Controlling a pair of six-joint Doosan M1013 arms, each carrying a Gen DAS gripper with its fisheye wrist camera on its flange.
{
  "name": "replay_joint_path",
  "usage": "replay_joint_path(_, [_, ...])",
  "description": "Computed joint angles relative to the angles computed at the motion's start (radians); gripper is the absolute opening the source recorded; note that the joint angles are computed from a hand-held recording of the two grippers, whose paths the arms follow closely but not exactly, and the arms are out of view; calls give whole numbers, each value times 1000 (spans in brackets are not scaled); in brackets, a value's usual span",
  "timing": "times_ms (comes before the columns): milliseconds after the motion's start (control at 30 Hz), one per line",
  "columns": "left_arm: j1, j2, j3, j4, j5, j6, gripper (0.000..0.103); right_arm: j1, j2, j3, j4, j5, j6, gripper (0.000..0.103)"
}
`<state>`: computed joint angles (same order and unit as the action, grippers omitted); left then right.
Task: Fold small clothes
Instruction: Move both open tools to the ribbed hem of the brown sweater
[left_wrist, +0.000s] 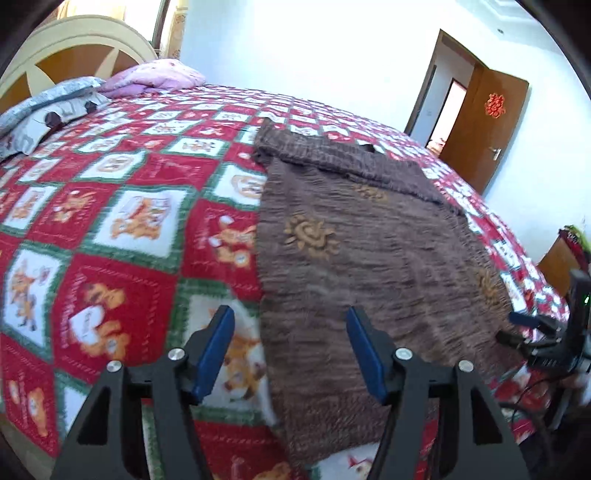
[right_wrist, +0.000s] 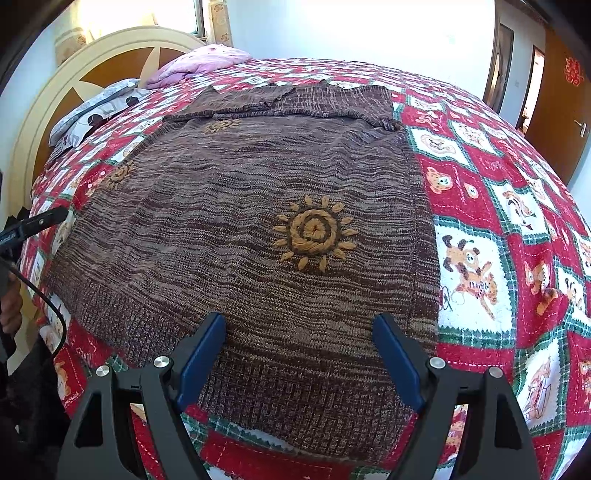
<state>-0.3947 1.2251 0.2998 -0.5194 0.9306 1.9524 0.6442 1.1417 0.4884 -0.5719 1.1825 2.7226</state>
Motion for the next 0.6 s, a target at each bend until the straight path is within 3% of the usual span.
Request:
replay_joint_path(133, [-10, 103, -190, 52, 109, -50, 66, -1, -5, 10, 0, -7, 5, 83])
replay_joint_path(233, [-12, 82, -143, 65, 96, -23, 66, -2, -8, 12, 7, -5, 1, 83])
replay_joint_path(333, [-2, 103, -198, 58, 190, -39, 66, -2, -23, 30, 7, -7, 12, 83])
replay_joint_path(433, [6, 39, -69, 24, 182, 3, 66, 1, -27, 27, 8, 24, 12, 83])
replay_joint_path(500, [8, 15, -26, 39, 220, 0, 66, 5, -33, 29, 17, 44, 7, 83])
replay_joint_path(600, [9, -56, 111, 41, 149, 30, 66, 10, -39, 37, 28, 75, -1, 83])
